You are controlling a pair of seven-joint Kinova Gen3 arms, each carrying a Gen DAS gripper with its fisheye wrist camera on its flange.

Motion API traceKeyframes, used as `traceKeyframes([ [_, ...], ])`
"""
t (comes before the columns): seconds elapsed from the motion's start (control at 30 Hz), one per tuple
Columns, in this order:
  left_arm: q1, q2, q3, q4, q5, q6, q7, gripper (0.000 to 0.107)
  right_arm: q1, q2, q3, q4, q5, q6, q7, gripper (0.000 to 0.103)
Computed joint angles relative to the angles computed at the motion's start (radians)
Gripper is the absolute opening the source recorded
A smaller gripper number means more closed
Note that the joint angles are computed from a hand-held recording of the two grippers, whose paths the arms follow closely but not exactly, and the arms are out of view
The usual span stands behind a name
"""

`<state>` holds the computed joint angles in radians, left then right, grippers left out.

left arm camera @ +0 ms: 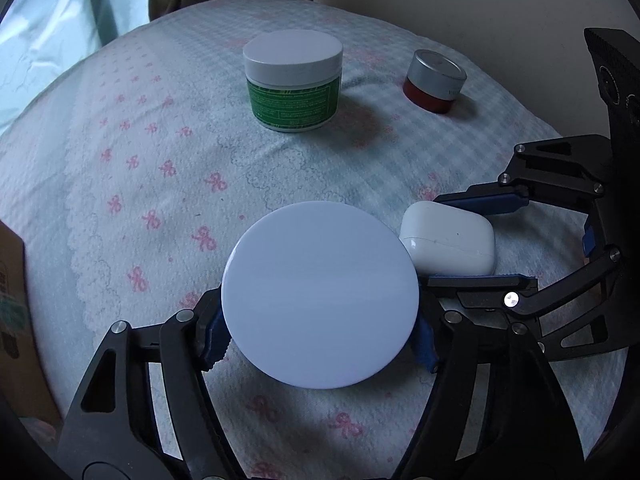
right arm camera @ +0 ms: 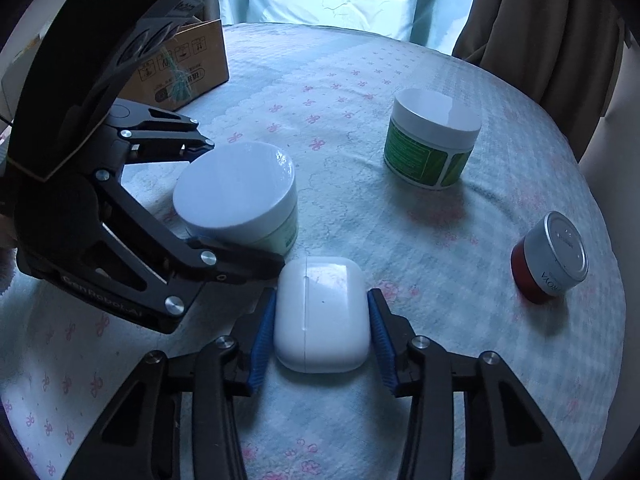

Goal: Organize rigid objects
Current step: 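Grasp the large white jar with left gripper while right gripper grasps the earbud case, then carry the large white jar and earbud case into the cardboard box and open both grippers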

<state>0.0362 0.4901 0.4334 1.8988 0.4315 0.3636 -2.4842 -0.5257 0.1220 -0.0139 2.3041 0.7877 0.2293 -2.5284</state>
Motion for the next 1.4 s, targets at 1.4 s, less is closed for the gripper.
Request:
traceKeyframes([
  [1.4, -0.221, -0.352, -0.447, -0.459, 0.112, 0.733, 0.124, 0.068, -0.083, 0.054, -0.184, -0.893, -0.337, 0.776, 0.224, 0.041],
])
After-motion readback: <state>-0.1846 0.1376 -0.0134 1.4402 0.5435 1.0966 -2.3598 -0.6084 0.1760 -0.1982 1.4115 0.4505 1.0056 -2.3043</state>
